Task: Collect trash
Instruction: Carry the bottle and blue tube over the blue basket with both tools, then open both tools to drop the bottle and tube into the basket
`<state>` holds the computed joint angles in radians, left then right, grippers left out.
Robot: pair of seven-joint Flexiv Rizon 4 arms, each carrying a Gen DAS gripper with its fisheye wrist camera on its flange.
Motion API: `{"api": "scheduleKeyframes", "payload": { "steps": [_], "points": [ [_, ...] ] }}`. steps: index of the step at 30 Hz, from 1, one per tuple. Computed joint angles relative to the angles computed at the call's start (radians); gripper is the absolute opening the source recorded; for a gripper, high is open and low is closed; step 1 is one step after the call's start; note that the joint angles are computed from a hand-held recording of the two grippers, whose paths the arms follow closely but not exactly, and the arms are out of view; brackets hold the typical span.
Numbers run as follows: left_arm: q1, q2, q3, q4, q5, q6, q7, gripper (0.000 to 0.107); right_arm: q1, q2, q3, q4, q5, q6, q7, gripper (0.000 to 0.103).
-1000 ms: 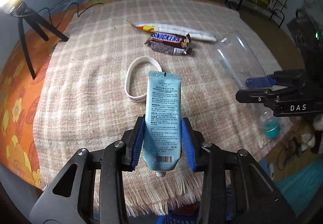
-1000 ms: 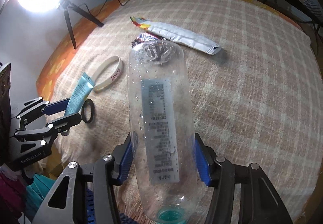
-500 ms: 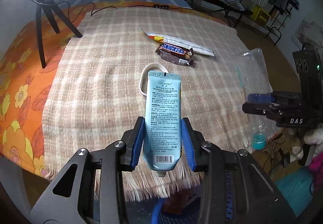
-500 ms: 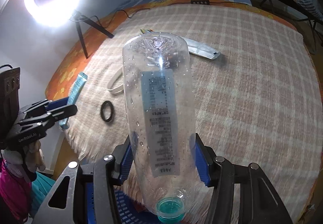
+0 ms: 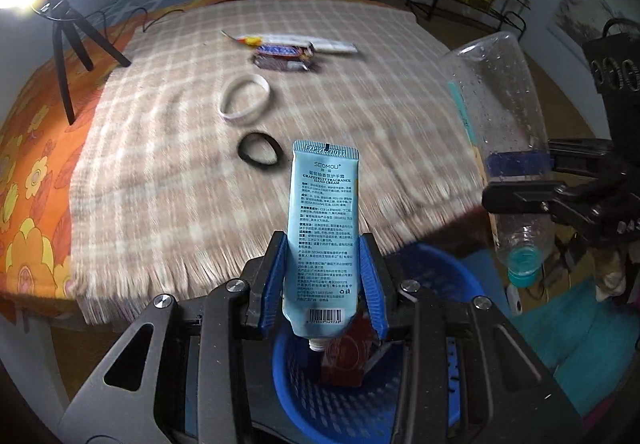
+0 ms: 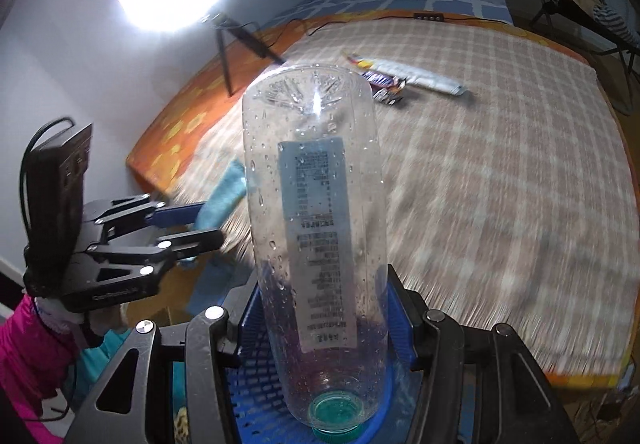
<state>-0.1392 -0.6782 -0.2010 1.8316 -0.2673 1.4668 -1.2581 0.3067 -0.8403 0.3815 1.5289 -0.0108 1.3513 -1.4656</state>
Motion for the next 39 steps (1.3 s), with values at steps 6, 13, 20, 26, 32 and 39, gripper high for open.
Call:
{"api": "scheduleKeyframes", "payload": {
  "steps": [6,13,20,26,32,39],
  "points": [
    [-0.004,0.009,-0.021,0.074,0.009,0.016,0.003,0.037,0.032,0.052,-0.014,0.156,-0.001,0.118,0.039,0.056],
    [-0.057,0.001,0.019,0.12,0.041,0.03,-0.016,0.037,0.049,0.042,-0.018,0.243,-0.039,0.17,0.117,0.056],
    [-0.077,-0.027,0.041,0.122,0.05,-0.007,-0.048,0.037,0.066,0.027,-0.035,0.271,-0.099,0.181,0.175,0.056],
    [-0.129,-0.045,0.109,0.098,0.083,-0.033,-0.092,0.037,0.08,0.012,-0.056,0.277,-0.14,0.167,0.211,0.056],
    [-0.135,-0.063,0.131,0.086,0.107,-0.055,-0.111,0.037,0.059,-0.006,-0.033,0.27,-0.149,0.125,0.214,0.058],
    [-0.134,-0.094,0.129,0.065,0.121,-0.056,-0.123,0.057,0.058,-0.019,-0.028,0.258,-0.144,0.101,0.21,0.061]
  ]
}}
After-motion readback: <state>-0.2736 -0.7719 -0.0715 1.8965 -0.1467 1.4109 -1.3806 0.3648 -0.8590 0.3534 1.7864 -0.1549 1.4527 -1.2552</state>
